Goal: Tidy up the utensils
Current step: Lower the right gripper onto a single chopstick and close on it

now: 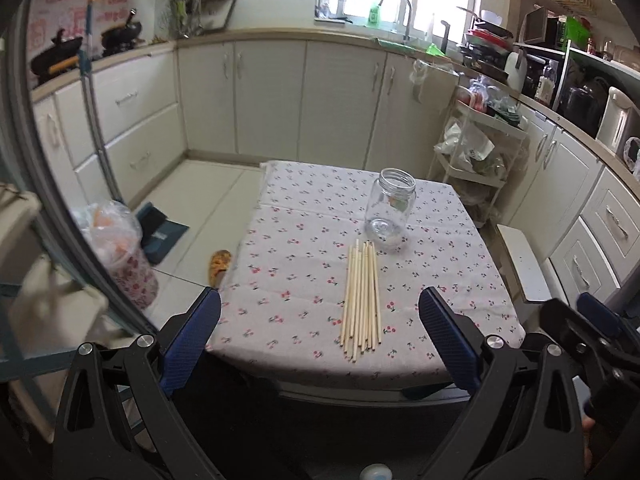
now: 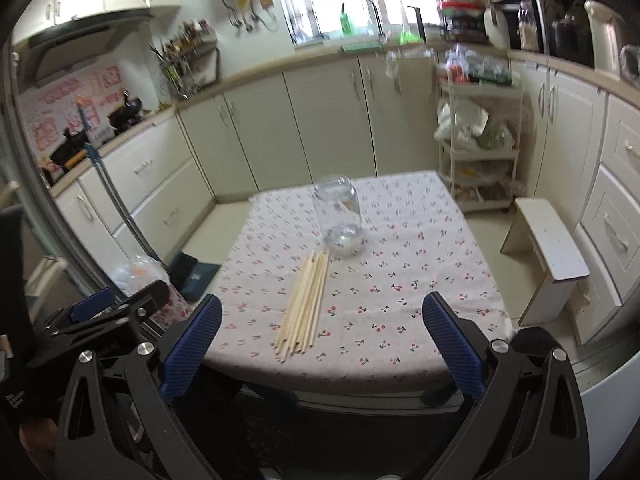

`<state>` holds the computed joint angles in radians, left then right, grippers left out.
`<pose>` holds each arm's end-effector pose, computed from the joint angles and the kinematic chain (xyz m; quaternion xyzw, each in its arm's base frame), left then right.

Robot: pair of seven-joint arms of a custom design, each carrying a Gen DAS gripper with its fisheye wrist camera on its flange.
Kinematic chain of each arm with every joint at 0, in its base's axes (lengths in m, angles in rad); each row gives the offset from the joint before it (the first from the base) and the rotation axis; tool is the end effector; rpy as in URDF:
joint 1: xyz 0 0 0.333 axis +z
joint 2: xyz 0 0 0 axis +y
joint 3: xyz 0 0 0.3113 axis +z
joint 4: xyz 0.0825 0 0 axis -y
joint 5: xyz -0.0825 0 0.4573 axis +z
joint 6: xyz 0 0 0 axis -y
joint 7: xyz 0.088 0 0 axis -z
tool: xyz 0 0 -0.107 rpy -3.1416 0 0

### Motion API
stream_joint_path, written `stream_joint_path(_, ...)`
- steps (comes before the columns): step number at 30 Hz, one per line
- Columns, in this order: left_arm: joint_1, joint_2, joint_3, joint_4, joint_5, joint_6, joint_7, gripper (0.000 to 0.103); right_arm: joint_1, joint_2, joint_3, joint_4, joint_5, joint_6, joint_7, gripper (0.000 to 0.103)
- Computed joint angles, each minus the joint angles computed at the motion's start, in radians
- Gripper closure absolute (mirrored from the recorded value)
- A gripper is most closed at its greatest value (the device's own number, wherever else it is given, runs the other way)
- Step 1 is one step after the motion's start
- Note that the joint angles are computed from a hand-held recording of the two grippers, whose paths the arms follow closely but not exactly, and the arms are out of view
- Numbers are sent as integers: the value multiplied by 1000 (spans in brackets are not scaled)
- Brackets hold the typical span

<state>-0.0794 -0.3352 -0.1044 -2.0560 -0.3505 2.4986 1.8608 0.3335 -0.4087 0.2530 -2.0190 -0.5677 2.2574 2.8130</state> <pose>0.5676 -0.1110 0.6514 -0.5496 0.7349 -0.3491 0.1896 0.4542 0.3128 0.6810 -0.4929 0.7593 -0.2692 0.3288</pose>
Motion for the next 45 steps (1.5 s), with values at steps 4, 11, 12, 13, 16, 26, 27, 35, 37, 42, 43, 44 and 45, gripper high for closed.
stream_joint_path(4, 27, 141, -42, 101, 123, -16, -79, 8, -8, 82, -59, 6, 62, 68, -60, 17)
stream_joint_path(11, 15, 324, -46, 249, 204, -59, -153, 8, -11, 254, -131, 60, 205, 160, -216, 58)
stream_joint_path(12, 12, 336, -46, 259, 212, -61, -158, 8, -11, 282, -139, 70, 231, 175, -239, 63)
stream_joint_path(13, 10, 352, -45, 271, 224, -65, -165, 8, -11, 301, -143, 79, 251, 188, -256, 68)
stream_joint_path(16, 3, 399, -43, 311, 243, -86, -181, 8, -14, 386, -154, 126, 286, 218, -309, 73)
stream_joint_path(26, -6, 492, -33, 383, 276, -120, -219, 8, -17, 569, -174, 284, 345, 181, -403, 81)
stream_joint_path(27, -6, 496, -33, 386, 274, -122, -217, 8, -14, 580, -175, 298, 343, 167, -412, 81)
stream_joint_path(35, -21, 558, -37, 437, 289, -121, -204, 8, -13, 580, -185, 294, 325, 149, -439, 81)
stream_joint_path(37, -31, 580, -39, 453, 300, -111, -199, 8, -19, 580, -185, 295, 343, 145, -454, 81)
stream_joint_path(42, -61, 670, -31, 543, 349, -110, -210, 9, -19, 606, -189, 324, 324, 142, -476, 84)
stream_joint_path(43, -65, 691, -30, 570, 355, -125, -212, 9, -20, 610, -189, 331, 322, 135, -492, 85)
stream_joint_path(44, -66, 717, -32, 603, 350, -145, -204, 10, -19, 610, -188, 332, 324, 132, -503, 86)
stream_joint_path(45, -66, 728, -35, 618, 342, -148, -198, 10, -21, 606, -187, 328, 326, 129, -519, 88)
